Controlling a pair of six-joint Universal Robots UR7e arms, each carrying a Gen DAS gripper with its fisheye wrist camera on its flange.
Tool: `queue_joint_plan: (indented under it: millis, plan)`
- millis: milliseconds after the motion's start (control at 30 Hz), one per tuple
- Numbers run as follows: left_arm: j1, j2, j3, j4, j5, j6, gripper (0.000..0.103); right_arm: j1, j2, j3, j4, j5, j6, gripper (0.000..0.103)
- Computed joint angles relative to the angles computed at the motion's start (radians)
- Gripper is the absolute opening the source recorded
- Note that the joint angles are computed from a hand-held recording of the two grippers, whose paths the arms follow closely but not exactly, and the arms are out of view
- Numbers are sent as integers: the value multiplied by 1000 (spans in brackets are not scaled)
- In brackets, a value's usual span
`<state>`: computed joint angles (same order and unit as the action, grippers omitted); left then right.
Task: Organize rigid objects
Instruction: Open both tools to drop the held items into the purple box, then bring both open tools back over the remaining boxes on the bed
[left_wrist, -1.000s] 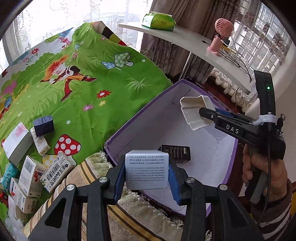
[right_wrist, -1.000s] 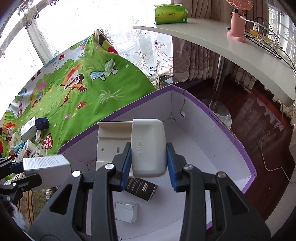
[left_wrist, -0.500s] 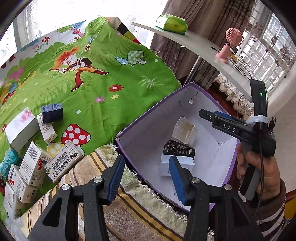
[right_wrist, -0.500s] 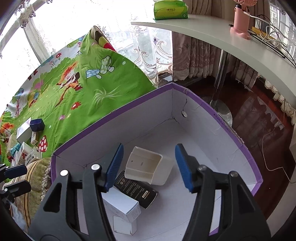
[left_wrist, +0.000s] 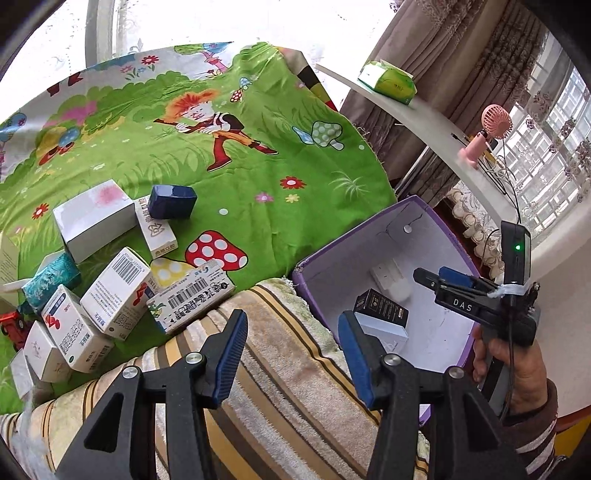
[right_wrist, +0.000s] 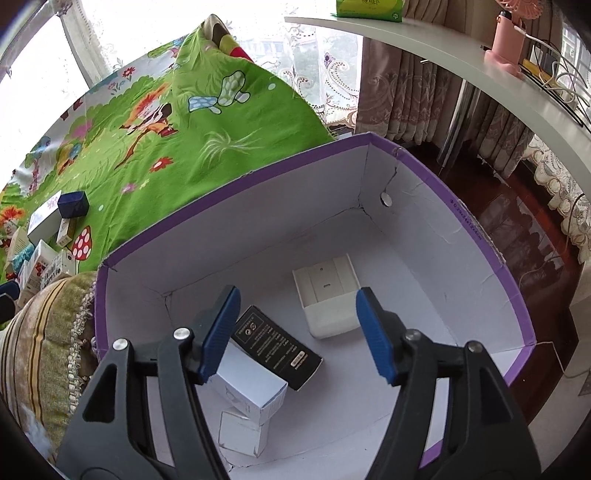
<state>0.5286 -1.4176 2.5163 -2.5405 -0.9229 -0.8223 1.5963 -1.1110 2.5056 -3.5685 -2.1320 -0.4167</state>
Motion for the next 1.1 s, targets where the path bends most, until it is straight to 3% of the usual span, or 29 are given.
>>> queue_joint_plan:
  millis: [167, 367, 833, 1100]
  plan:
    - [-18, -122, 44, 81, 38, -75, 53, 16, 11, 9, 15, -2, 12, 69]
    - [-31, -310, 93, 235, 80, -192, 54, 92, 33, -3, 41, -6, 33, 72]
    - [-112, -850, 123, 857, 158, -535, 54, 256, 107, -70, 165, 7, 91, 77]
    - [-128, -1026, 96, 1102, 173, -658, 54, 328, 165, -125, 244, 29, 120, 79]
